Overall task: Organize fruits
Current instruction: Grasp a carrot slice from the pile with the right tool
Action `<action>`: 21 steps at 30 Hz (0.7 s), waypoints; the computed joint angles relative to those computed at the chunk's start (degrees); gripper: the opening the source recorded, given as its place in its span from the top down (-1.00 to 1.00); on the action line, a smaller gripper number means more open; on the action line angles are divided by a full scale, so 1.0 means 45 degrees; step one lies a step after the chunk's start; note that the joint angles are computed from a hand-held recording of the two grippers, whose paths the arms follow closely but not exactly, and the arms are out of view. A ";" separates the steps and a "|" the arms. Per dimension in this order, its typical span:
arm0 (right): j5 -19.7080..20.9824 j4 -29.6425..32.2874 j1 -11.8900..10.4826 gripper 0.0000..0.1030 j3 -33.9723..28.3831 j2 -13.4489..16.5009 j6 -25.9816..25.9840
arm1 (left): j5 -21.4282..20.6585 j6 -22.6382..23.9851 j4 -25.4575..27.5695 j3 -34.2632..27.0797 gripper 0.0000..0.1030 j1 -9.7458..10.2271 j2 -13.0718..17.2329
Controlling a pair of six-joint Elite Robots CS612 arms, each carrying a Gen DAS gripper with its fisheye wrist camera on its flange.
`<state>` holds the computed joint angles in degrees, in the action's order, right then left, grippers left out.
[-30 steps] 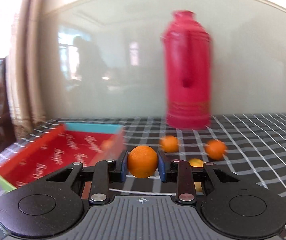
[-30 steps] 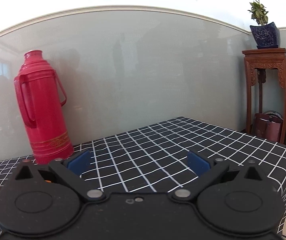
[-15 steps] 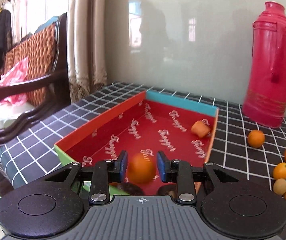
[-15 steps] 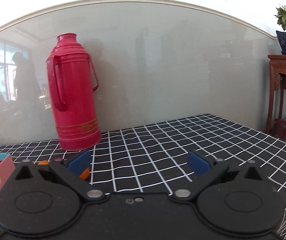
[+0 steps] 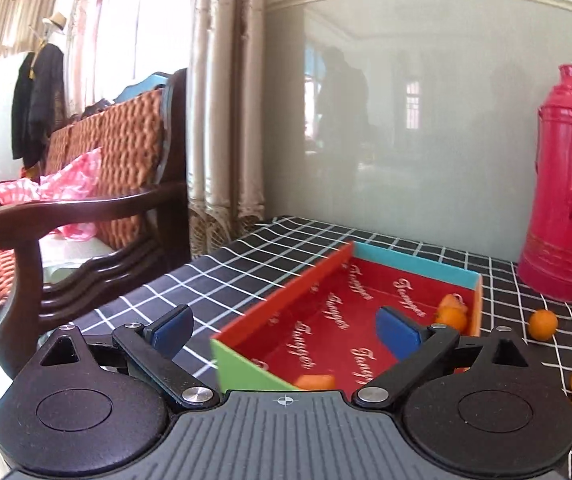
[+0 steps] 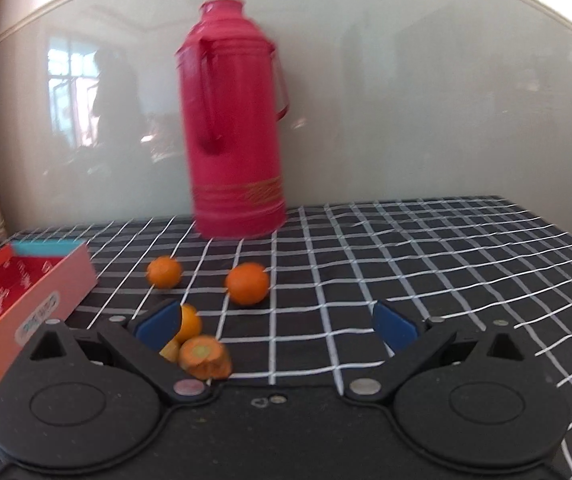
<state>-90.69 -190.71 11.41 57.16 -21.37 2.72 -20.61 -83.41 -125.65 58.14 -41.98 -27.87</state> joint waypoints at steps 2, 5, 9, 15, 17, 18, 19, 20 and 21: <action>0.0407 0.0538 0.0007 -0.35 -0.0148 0.0035 -0.0213 | 0.0045 -0.0676 0.0457 0.0294 -0.92 0.0004 -0.0207; 0.0900 0.1543 -0.0035 -0.09 -0.0408 0.0102 0.0158 | 0.0024 -0.1636 0.1049 0.0618 -0.93 0.0041 -0.0443; 0.1370 0.2137 -0.0080 -0.04 -0.0672 0.0189 0.0941 | -0.0046 -0.2751 0.1812 0.1021 -0.93 0.0095 -0.0734; 0.1401 0.2357 0.0022 -0.04 -0.0964 0.0343 0.0839 | -0.0086 -0.3942 0.2852 0.1463 -0.94 0.0140 -0.1051; 0.1307 0.2803 0.0046 0.12 -0.1169 0.0419 0.0942 | -0.0141 -0.4340 0.3192 0.1592 -0.94 0.0147 -0.1156; 0.1410 0.2947 0.0027 0.18 -0.1236 0.0449 0.1131 | -0.0157 -0.4573 0.3383 0.1650 -0.94 0.0152 -0.1207; 0.1609 0.2998 -0.0010 0.22 -0.1282 0.0476 0.1431 | -0.0182 -0.4765 0.3550 0.1698 -0.94 0.0158 -0.1253; 0.1647 0.2961 -0.0019 0.27 -0.1320 0.0502 0.1631 | -0.0229 -0.4918 0.3689 0.1748 -0.94 0.0165 -0.1294; 0.1648 0.2999 -0.0014 0.33 -0.1397 0.0541 0.1647 | -0.0283 -0.5006 0.3758 0.1788 -0.95 0.0177 -0.1323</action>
